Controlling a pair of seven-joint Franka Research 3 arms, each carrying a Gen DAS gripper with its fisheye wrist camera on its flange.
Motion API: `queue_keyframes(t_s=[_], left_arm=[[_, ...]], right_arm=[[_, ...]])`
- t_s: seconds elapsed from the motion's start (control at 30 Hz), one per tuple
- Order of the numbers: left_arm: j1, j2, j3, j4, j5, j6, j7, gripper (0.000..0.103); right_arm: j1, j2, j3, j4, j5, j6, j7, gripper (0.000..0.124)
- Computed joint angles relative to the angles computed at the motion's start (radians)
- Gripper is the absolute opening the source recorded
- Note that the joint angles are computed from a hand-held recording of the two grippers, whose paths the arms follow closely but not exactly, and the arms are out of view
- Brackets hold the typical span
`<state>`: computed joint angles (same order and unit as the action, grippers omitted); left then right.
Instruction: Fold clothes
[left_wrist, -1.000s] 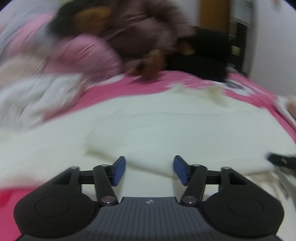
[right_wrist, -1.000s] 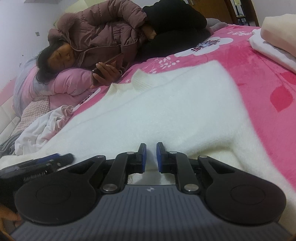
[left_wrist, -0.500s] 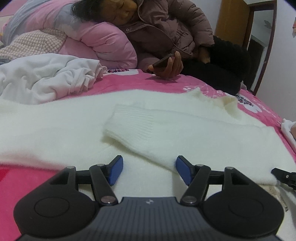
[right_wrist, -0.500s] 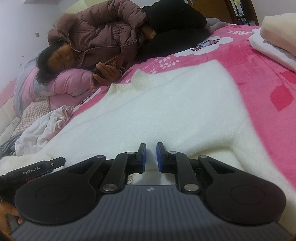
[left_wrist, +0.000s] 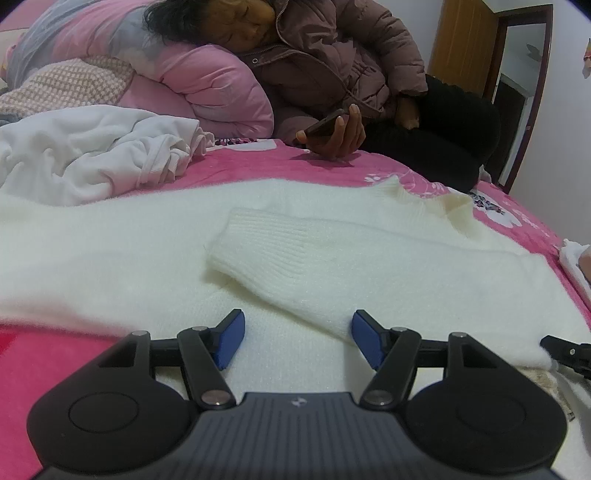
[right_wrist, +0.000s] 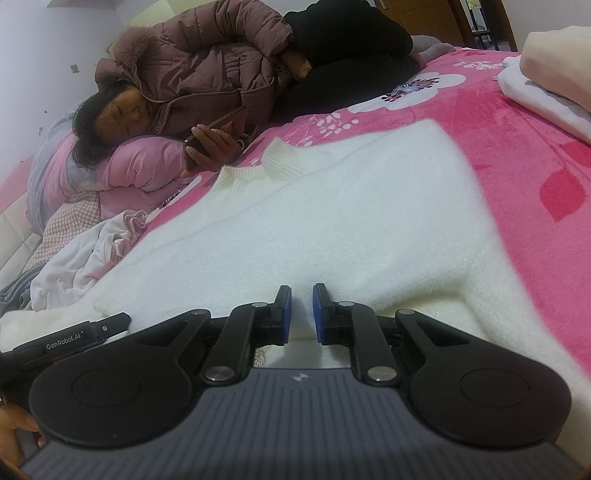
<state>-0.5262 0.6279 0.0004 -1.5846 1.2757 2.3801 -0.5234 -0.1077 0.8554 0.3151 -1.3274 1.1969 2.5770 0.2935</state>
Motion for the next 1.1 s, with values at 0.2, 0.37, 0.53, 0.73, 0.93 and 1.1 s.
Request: queue_keyframes(t_s=[0.2,0.37,0.53,0.73,0.93,1.1], left_arm=[[-0.001,0.0,0.003,-0.002,0.009,0.006,-0.014,0.066],[0.0,-0.008,0.005,-0.015,0.024,0.016,-0.041,0.066],[-0.007,-0.061,-0.004,-0.072,0.021,-0.024,-0.076,0.066],[0.007,-0.232,-0.058,-0.278,0.049,-0.112,-0.167,0.067],[0.064,-0.472,-0.127,-0.57,0.032,-0.216,-0.34,0.068],[0.131,-0.594,-0.177,-0.729,0.018,-0.252,-0.485,0.068]], right_arm=[[0.001,0.001,0.0,0.001,-0.002,0.0,0.002,0.013],[-0.001,0.004,0.001,0.006,-0.004,-0.008,0.009,0.013],[-0.011,0.016,0.003,0.02,-0.001,-0.038,0.03,0.014],[-0.027,0.036,0.004,0.045,0.009,-0.091,0.074,0.014],[-0.026,0.033,0.005,0.041,0.018,-0.09,0.064,0.015],[-0.028,0.04,0.003,0.051,0.019,-0.104,0.069,0.017]])
